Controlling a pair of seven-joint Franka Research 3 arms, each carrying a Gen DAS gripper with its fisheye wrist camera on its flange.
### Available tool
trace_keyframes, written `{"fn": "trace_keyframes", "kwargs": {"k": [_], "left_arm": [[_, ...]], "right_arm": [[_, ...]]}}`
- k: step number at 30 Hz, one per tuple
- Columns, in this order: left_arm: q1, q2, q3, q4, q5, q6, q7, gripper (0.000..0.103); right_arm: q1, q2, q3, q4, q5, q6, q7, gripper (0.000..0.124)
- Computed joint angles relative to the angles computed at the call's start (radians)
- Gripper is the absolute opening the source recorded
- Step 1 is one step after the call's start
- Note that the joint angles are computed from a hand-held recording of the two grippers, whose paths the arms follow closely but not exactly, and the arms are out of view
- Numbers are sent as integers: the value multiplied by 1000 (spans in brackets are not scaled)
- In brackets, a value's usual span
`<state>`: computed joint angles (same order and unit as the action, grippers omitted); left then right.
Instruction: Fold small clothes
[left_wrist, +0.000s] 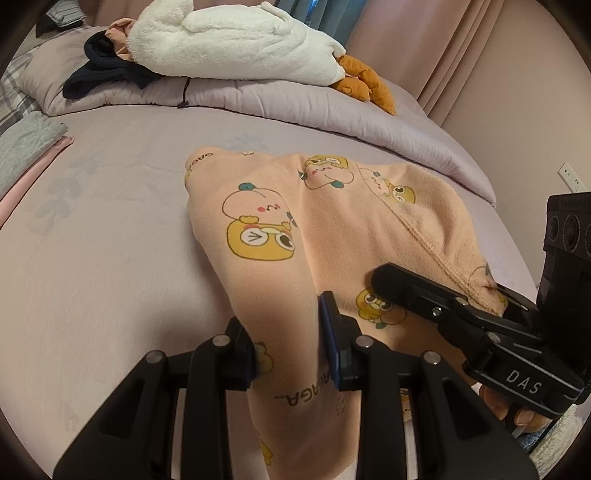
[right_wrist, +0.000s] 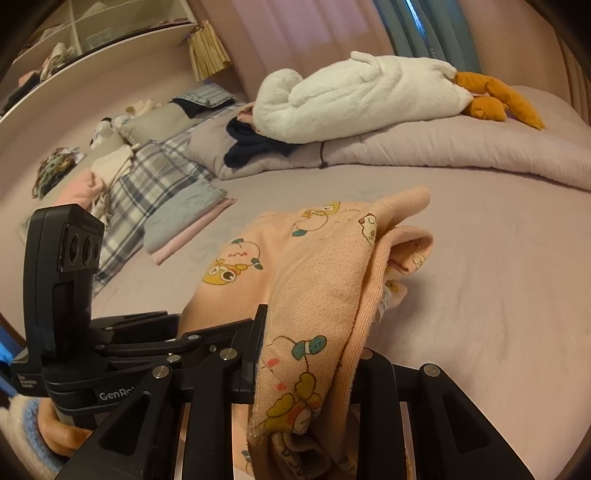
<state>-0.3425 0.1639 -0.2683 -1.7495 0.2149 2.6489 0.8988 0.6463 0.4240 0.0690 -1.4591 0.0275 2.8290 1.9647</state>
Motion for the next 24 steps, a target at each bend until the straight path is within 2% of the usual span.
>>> {"fn": "trace_keyframes", "kwargs": {"k": [8,13,15,19,24], "left_arm": [[-8,105,11,127,28,-44,15,29],[14,189,-12,224,-80,-183,90,30],[13,184,-7,208,-84,-179,98,32],[7,163,1,181,-75,-168,98,35],[-5,160,10,185,-41,-187,97,39]], "right_arm": [[-34,62,7,58,44,3,-18,29],[-92,129,60,146,167,-157,-36,29],[-93,130,55,141,185,-182,-23,29],[-140,110,99,93,299,-161,-36,30],[-134,94,86,66,319,-161,-14,33]]}}
